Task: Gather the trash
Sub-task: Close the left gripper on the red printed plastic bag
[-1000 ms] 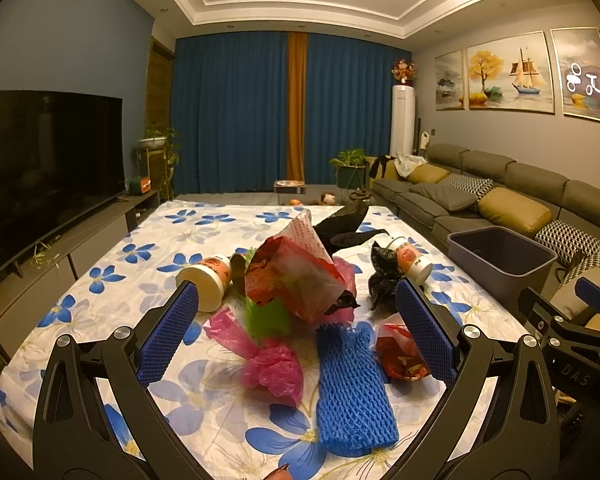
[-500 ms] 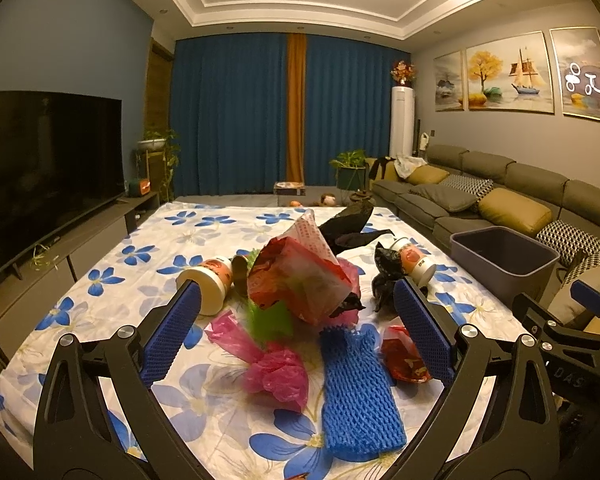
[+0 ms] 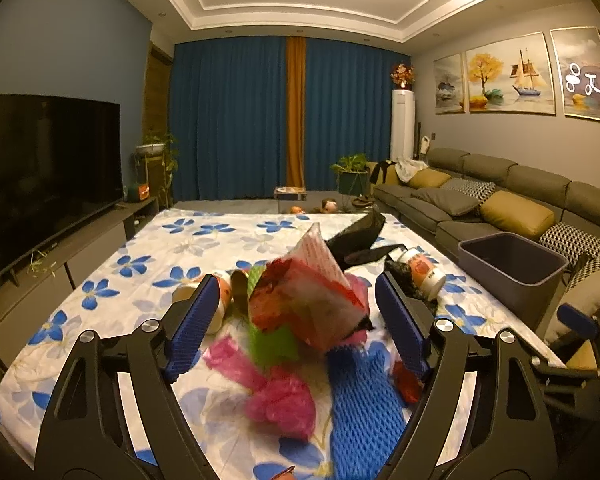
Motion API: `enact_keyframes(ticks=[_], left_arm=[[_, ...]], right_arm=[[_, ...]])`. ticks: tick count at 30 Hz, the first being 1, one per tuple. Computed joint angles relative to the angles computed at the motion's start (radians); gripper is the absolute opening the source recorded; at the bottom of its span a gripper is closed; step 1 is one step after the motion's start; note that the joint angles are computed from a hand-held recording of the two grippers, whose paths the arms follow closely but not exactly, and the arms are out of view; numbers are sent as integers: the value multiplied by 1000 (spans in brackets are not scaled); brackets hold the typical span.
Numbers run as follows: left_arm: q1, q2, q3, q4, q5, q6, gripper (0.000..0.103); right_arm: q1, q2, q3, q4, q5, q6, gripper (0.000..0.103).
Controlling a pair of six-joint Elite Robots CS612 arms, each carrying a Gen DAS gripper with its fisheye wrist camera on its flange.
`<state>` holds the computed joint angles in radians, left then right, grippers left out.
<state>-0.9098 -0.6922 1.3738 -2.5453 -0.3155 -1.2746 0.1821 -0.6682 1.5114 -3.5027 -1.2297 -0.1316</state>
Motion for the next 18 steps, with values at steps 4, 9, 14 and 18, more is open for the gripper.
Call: enact_keyframes(ticks=[4,9,14,18], left_arm=[[26,20,-28,-36,-37,43,79],[46,27,-46,-28,-56,59,79],[64,22,-33,-64,-136,44,76],[68,22,-17,-117,-165,71,54]], right_arm=[[1,12,-20,26,13,-1,89],[2,26,-44,68,24,-15,82],[3,37,-65,104,53,-29,77],[6,44,-80,133,81,-48,71]])
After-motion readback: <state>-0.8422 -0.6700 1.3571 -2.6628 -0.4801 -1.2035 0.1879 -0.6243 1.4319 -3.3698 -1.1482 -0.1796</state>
